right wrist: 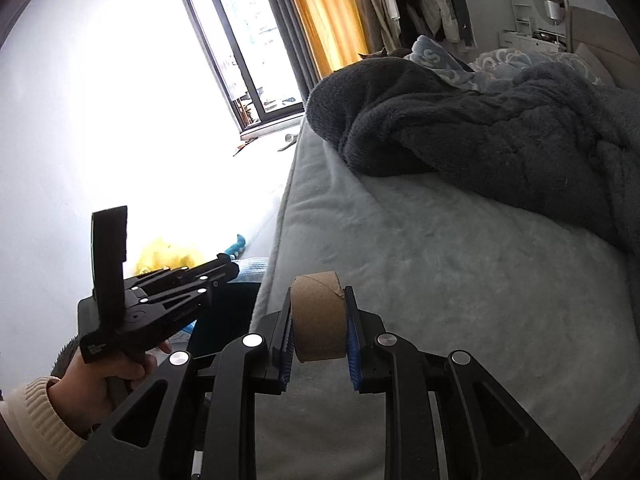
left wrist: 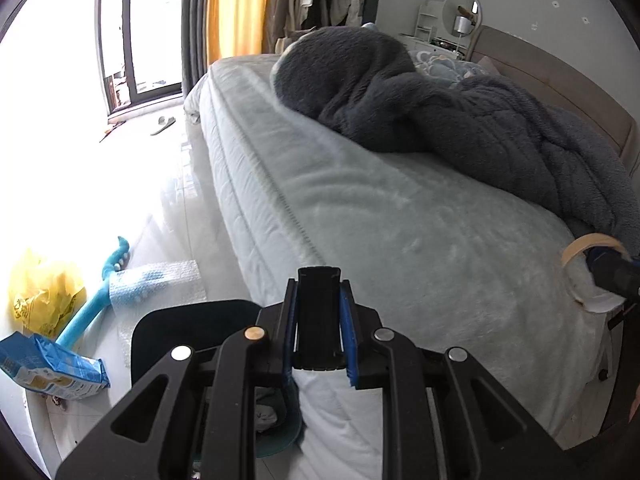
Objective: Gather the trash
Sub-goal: 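Carry the clip in the left tool and tube in the right tool over the bin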
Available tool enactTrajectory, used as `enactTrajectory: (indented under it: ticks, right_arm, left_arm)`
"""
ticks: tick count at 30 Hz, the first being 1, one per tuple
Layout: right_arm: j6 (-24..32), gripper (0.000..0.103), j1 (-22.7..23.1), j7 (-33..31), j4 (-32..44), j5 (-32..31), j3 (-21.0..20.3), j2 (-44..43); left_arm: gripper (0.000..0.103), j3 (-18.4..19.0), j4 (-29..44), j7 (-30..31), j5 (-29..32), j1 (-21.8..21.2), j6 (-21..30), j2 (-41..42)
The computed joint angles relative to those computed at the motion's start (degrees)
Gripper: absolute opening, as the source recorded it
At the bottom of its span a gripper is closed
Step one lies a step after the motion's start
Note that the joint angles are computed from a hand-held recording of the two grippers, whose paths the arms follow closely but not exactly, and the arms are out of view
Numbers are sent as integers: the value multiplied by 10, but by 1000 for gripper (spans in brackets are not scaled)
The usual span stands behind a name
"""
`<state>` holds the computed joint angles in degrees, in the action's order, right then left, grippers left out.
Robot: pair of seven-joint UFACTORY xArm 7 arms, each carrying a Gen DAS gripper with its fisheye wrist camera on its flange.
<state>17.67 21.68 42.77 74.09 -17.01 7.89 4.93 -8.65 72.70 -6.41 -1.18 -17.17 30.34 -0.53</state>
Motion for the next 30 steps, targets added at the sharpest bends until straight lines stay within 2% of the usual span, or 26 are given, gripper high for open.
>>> enactTrajectory:
  ticks: [15,24,30]
  right_arm:
    - [50,22,50,-48,176,26,-9,127]
    - [96,22,80,-94,293,59,-14,212]
    - [149,22,102,-125,402,79,-16,286]
  left_arm:
    - [21,24,-20,12,-18,38,37,1]
    - [21,35,-20,37,-33,60,84,9]
    - [21,42,-13,61,-62,76,127,20]
